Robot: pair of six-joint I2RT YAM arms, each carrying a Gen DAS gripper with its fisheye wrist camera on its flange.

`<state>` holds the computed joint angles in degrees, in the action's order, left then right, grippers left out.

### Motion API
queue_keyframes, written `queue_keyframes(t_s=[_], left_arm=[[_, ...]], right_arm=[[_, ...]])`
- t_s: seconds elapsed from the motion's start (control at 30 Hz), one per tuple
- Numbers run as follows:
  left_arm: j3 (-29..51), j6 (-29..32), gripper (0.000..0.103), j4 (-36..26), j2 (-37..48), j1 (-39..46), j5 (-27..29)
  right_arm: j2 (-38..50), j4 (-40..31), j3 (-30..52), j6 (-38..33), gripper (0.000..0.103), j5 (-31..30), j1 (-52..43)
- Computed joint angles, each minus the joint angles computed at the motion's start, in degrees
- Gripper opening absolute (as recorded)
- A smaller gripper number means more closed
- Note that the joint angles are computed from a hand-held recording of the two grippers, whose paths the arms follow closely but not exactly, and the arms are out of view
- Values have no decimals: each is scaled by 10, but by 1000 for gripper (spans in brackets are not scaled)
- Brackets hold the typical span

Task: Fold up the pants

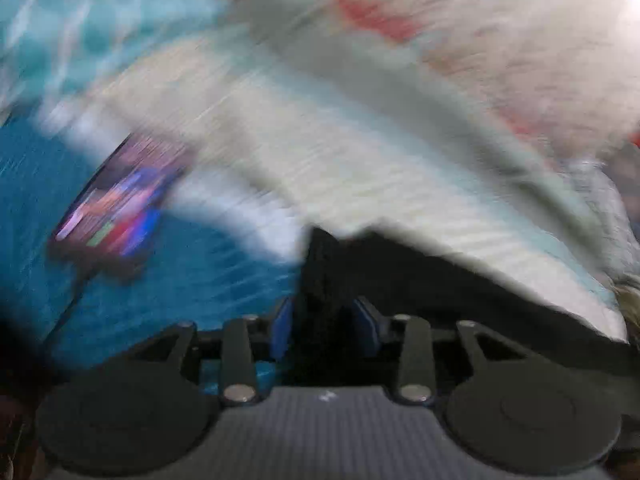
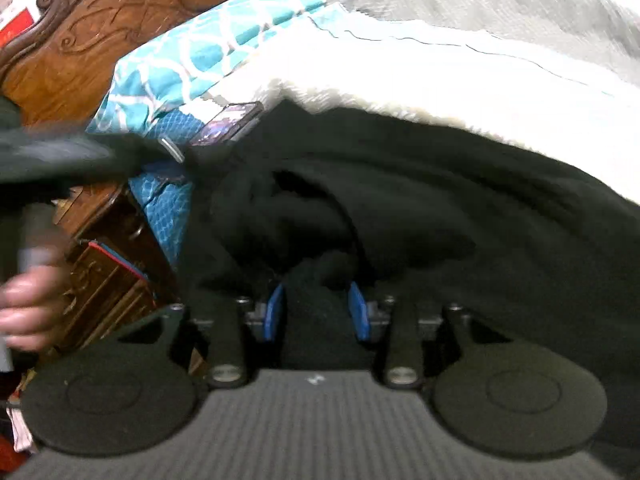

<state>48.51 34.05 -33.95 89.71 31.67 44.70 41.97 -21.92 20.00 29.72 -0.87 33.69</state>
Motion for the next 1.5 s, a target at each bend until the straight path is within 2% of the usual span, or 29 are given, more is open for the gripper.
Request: queue_keyframes(t_s=[0.07,0.1,0.2,0.27,0.3,0.37,0.4,0.47,0.5,0.53,0.6,0.63,0.67,0.7,0.87,0.9,1.0,1.07,1.1,1.13,1.23,1.3,1.4,1.5], left_arm=[[57,10,36,-70,53,50,74],[66,5,36,-72,52,65,97],[83,-14,36,-59,26,64,122],[101,-7,36,-73,14,32,125],[104,-3,36,-75,7,13,119],[116,6,44,-76,4,-38,84],[122,10,47,-72,9,-62,62],[125,-4,60,-43,21,-121,7],[140,-18,60,-36,46,-149,-20],[161,-27,58,-44,77,-168,-37],[202,-35,43,-77,136,-187,-43],[214,-31,22,-93,155,-191,-39],[209,-46,8,-80,155,-198,-51],[194,-66,8,-56,147,-202,-62],[140,-136,5,16,72,-113,34],[136,-153,5,33,77,-107,29],[127,-168,6,65,117,-138,-49],[75,-188,3,145,95,-162,-113],[47,-204,3,186,73,-176,-170],[49,-207,3,181,70,-176,-182],[75,-210,7,98,57,-117,-75],[52,-207,7,94,7,-96,-36],[56,-139,7,5,-44,-59,50],[32,-17,7,-106,-96,-51,107]], right_arm=[[-34,-34,14,5,40,1,4],[-58,-49,13,6,40,2,1],[-121,-91,-2,33,40,-7,-11],[-97,-59,-12,57,40,7,8],[-107,-62,-14,63,40,11,11],[-129,-77,-14,66,40,18,14],[-136,-84,-11,61,40,16,8],[-148,-102,-8,59,40,12,2],[-152,-108,-9,60,40,9,-3],[-156,-113,-10,62,40,10,-3],[-168,-127,-11,66,40,13,-3],[-171,-131,-11,71,40,15,-2],[-181,-139,-13,70,40,10,-8],[-182,-140,-13,71,40,11,-9],[-181,-135,-20,71,40,-1,-23],[-177,-128,-24,71,40,-8,-29],[-152,-108,-27,72,40,-24,-45],[-160,-121,-19,69,40,-17,-39],[-167,-129,-14,67,41,-15,-39],[-182,-141,-10,65,42,-17,-44],[-219,-165,-3,57,43,-40,-78],[-236,-168,-1,58,44,-57,-98],[-250,-151,-5,71,44,-51,-74],[-243,-135,-8,71,44,-34,-27]])
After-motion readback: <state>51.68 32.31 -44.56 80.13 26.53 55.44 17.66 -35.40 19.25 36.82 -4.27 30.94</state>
